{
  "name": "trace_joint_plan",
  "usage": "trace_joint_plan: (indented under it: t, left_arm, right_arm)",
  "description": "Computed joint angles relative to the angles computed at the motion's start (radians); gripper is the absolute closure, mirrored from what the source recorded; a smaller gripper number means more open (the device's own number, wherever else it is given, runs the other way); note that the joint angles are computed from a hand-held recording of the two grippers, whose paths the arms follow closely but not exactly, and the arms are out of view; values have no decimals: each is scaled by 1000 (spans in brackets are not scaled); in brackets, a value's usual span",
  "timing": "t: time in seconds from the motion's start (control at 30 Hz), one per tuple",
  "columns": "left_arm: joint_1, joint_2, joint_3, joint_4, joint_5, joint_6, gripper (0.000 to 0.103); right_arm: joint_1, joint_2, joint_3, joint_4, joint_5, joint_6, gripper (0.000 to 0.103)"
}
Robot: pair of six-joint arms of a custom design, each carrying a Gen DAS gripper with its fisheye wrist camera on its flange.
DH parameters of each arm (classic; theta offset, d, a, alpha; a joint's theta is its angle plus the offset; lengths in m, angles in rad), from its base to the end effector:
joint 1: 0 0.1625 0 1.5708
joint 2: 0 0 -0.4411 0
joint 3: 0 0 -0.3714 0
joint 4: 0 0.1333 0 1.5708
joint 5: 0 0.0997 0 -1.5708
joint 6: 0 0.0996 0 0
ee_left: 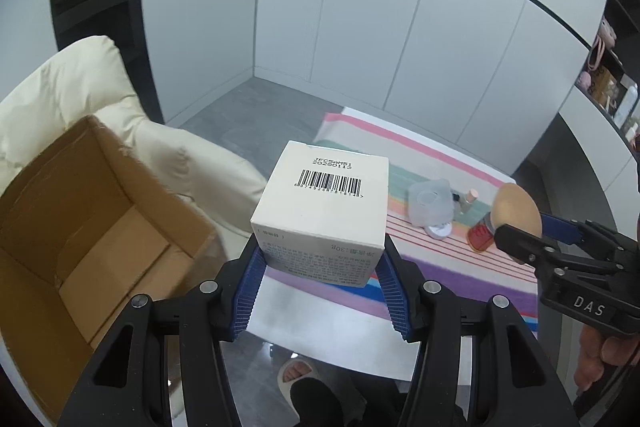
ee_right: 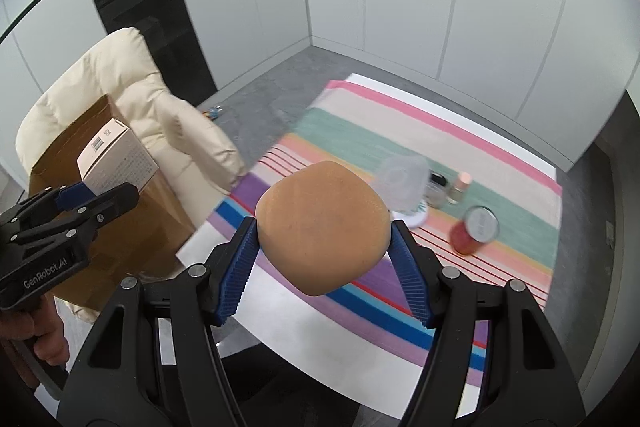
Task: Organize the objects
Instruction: 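Carry the white box with the left tool while the right tool carries the sponge to the cardboard box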
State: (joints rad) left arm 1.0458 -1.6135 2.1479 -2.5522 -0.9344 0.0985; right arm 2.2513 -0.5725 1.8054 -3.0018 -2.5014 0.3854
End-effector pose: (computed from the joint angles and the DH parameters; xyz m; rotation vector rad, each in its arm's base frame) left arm -0.0466 -0.4645 0.3849 0.5927 2.4535 -0.7346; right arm 0.4211 -0.4353 0.0123 0.2261 -2.3069 0.7887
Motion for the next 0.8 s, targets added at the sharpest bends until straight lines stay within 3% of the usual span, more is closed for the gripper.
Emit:
trace_joint_plan:
  t: [0.37, 0.8]
  left_arm:
    - [93, -26, -39, -38, 42, 45, 47]
    - [198, -87, -96, 2, 47, 66, 47]
  right_arm:
    - [17, 134, -179, 54, 67, -78, 35]
    - [53, 301, -434, 155, 138, -166, 35]
